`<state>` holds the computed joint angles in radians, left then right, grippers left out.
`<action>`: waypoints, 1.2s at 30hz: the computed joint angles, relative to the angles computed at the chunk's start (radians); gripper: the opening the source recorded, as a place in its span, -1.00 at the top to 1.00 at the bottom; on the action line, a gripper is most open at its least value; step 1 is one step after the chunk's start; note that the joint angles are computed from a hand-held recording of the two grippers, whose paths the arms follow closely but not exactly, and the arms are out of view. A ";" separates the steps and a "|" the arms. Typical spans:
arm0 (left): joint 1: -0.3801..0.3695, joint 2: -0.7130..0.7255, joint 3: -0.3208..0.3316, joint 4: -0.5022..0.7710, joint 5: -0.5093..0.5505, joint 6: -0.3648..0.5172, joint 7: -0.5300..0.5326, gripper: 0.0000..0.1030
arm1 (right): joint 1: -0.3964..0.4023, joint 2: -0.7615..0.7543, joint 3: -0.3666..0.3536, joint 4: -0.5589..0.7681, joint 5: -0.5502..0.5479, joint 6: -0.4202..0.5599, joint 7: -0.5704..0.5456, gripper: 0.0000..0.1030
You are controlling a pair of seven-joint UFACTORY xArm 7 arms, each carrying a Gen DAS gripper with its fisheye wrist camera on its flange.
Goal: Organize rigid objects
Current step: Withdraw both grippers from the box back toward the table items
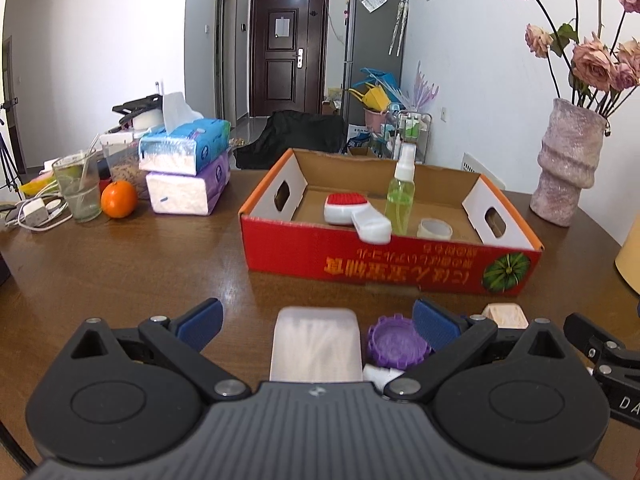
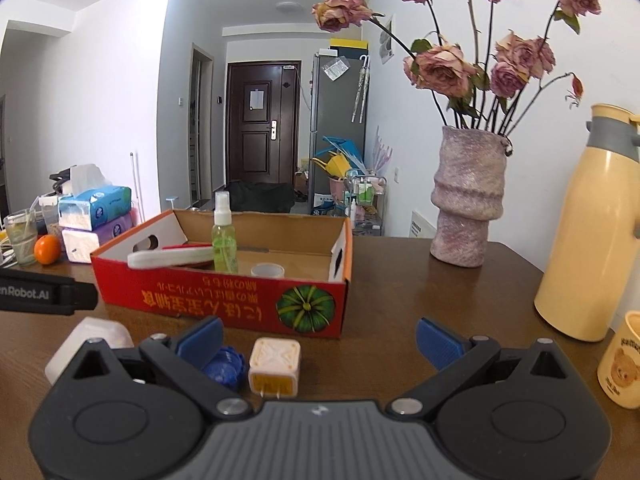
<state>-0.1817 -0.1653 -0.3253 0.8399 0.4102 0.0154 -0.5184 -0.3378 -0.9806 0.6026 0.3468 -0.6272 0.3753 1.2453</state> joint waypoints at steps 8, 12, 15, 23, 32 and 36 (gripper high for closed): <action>-0.052 -0.044 0.043 -0.077 -0.084 0.006 0.074 -1.00 | 0.117 -0.072 -0.024 -0.058 0.033 0.088 -0.008 -1.00; -0.081 -0.058 0.067 -0.107 -0.138 0.013 0.124 -1.00 | 0.187 -0.105 -0.031 -0.092 0.048 0.153 -0.014 -1.00; -0.078 -0.065 0.063 -0.124 -0.156 0.017 0.142 -1.00 | 0.246 -0.137 -0.044 -0.123 0.058 0.202 -0.016 -1.00; -0.058 -0.049 0.045 -0.135 -0.166 0.031 0.157 -1.00 | 0.357 -0.236 -0.107 -0.202 0.074 0.317 -0.043 -1.00; -0.027 -0.019 0.022 -0.120 -0.108 0.029 0.113 -1.00 | 0.277 -0.114 -0.207 -0.207 0.072 0.191 -0.113 -0.60; -0.020 -0.005 0.018 -0.109 -0.079 0.034 0.086 -1.00 | 0.217 -0.037 -0.227 -0.189 0.089 0.112 -0.126 0.15</action>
